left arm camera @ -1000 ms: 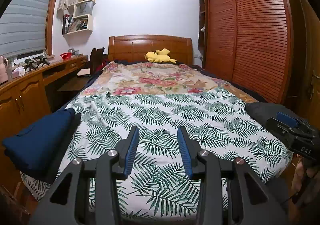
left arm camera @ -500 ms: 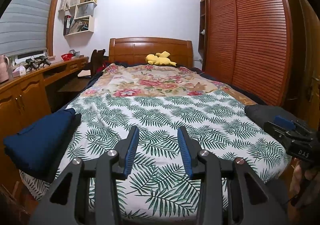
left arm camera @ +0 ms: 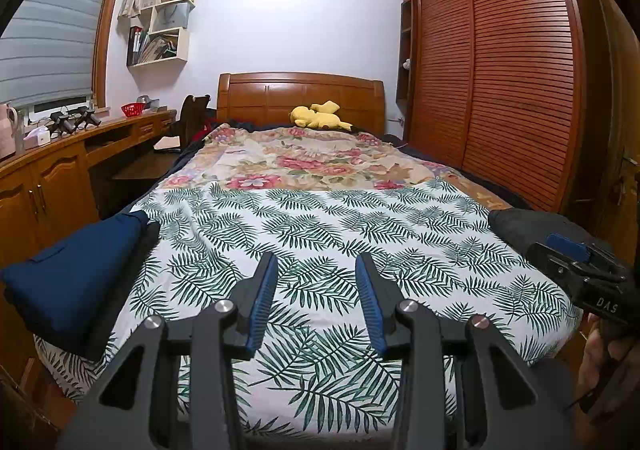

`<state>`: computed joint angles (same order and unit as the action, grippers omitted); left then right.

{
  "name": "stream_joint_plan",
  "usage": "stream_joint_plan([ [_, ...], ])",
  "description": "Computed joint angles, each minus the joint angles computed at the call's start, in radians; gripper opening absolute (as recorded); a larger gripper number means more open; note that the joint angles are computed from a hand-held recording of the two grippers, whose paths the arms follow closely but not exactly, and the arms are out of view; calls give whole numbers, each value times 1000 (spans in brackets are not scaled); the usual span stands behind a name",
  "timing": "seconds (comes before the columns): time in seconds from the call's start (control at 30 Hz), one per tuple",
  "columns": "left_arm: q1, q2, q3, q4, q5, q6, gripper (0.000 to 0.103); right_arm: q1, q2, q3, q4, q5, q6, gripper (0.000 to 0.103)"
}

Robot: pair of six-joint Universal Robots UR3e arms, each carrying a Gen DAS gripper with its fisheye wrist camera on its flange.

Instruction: Fold large clothes

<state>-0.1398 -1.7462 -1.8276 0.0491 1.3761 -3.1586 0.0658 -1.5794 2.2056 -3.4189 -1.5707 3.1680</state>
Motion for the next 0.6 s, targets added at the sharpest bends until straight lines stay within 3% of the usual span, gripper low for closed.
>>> stream_joint_plan([
  [0.6, -4, 1, -4, 11, -9, -1, 39, -5, -1, 2, -1, 5, -1, 73],
])
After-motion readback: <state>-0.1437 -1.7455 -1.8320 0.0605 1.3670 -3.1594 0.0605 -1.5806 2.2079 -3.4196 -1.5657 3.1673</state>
